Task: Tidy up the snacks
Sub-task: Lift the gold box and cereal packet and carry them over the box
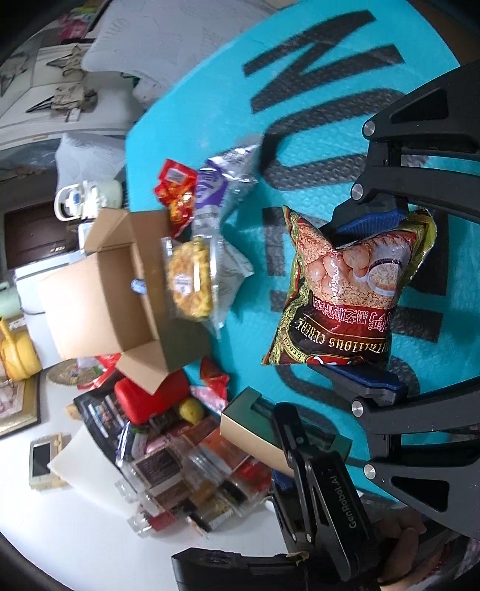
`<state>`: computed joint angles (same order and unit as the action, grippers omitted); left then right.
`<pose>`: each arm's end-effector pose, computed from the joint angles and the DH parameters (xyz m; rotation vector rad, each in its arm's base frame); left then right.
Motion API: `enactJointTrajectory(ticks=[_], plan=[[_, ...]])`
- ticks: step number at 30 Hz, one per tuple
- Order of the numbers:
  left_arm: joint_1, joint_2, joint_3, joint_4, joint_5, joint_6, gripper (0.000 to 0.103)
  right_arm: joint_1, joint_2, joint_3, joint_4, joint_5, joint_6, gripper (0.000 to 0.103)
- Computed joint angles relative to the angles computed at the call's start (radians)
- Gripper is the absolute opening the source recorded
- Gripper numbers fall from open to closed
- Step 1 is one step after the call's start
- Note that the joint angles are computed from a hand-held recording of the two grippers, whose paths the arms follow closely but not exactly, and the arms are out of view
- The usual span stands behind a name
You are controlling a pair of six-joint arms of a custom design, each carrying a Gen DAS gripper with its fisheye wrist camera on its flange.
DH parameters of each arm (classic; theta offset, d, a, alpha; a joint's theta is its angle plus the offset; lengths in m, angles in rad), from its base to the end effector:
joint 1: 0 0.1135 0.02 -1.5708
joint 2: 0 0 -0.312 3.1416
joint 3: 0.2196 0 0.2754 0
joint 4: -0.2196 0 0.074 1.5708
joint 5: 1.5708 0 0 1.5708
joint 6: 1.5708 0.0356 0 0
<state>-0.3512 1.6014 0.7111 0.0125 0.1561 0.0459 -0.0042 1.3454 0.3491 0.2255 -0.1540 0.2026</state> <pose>0.2939 -0.1136 0.1702 0.5534 2.3983 -0.3253 0.2250 0.0045 0.1485 0.1660 2.3411 0.2783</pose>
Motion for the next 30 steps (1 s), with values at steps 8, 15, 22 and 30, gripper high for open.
enactJointTrajectory(ticks=[8, 15, 22, 30], plan=[[-0.014, -0.051, 0.030, -0.007, 0.008, -0.020, 0.044, -0.033, -0.074, 0.048, -0.074, -0.041, -0.051, 0.059], [-0.019, -0.048, 0.095, -0.015, 0.012, -0.023, 0.044, -0.067, -0.076, 0.117, -0.107, -0.060, -0.093, 0.059], [-0.016, -0.011, 0.188, -0.022, 0.024, -0.020, 0.044, -0.100, -0.032, 0.219, -0.127, -0.102, -0.141, 0.059], [-0.016, 0.069, 0.323, -0.016, 0.036, -0.026, 0.044, -0.141, 0.057, 0.352, -0.111, -0.144, -0.153, 0.059]])
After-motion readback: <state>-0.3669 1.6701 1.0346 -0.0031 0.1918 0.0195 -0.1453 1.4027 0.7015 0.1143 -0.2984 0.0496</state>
